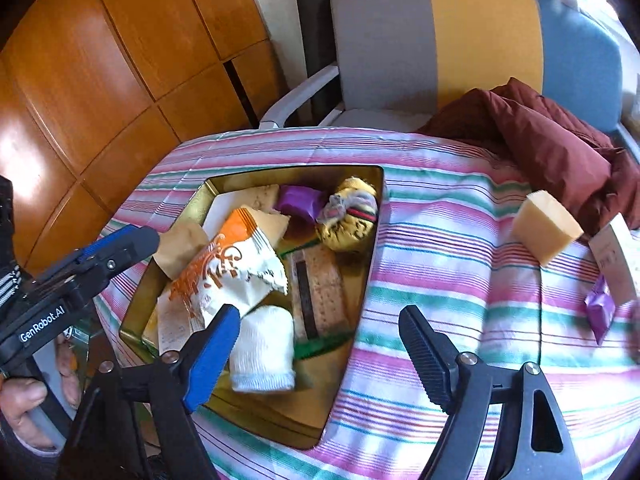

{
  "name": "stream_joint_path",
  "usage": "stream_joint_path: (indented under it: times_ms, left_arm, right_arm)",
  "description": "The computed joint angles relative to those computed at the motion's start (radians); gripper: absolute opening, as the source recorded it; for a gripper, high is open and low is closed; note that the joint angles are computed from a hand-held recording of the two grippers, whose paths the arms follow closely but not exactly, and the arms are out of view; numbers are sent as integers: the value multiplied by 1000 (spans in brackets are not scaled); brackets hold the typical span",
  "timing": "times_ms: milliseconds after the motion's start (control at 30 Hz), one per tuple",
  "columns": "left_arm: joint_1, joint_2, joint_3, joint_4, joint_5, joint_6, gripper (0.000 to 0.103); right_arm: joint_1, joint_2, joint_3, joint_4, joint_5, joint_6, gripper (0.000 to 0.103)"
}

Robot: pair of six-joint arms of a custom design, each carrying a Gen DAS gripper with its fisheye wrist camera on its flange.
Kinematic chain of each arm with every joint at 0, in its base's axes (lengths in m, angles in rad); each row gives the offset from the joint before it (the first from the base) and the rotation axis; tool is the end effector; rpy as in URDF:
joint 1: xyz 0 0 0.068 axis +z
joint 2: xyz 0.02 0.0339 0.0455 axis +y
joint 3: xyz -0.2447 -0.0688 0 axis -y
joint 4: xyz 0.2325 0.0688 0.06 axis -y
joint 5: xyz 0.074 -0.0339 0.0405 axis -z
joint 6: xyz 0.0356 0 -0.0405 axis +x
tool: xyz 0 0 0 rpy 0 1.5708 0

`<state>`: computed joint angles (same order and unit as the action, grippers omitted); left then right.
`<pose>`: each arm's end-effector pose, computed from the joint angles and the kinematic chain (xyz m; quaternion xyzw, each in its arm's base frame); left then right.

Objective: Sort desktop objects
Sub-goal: 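Move both tools back from the tray to the remaining items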

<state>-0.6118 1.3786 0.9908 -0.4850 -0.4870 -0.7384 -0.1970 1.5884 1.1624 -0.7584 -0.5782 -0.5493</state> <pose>0.2379 -0.1466 0.2405 -0.1400 0.9050 -0.0305 0.4007 0.2980 -0.0396 0.2206 -0.2187 0.9165 0.1934 0.2734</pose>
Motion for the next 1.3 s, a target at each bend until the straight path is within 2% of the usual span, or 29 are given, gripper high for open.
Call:
stream_joint_path:
  times_ms: [200,500,767,1300]
  left_arm:
    - [-54,24,35,-50,-51,-6,50]
    - [-92,98,105,-63,-43,14,50]
    - [-127,178,173,-55,-24,46,50]
    - [-188,389,401,-66,28,136,50]
  right_arm:
    - [-44,-23,-13,-2,16,-51,83]
    - [-158,27,70,-27,23,-113,85]
    - [-257,115,181,-45,50,-133,86]
    - [-422,366,479,-108,122,-124,86]
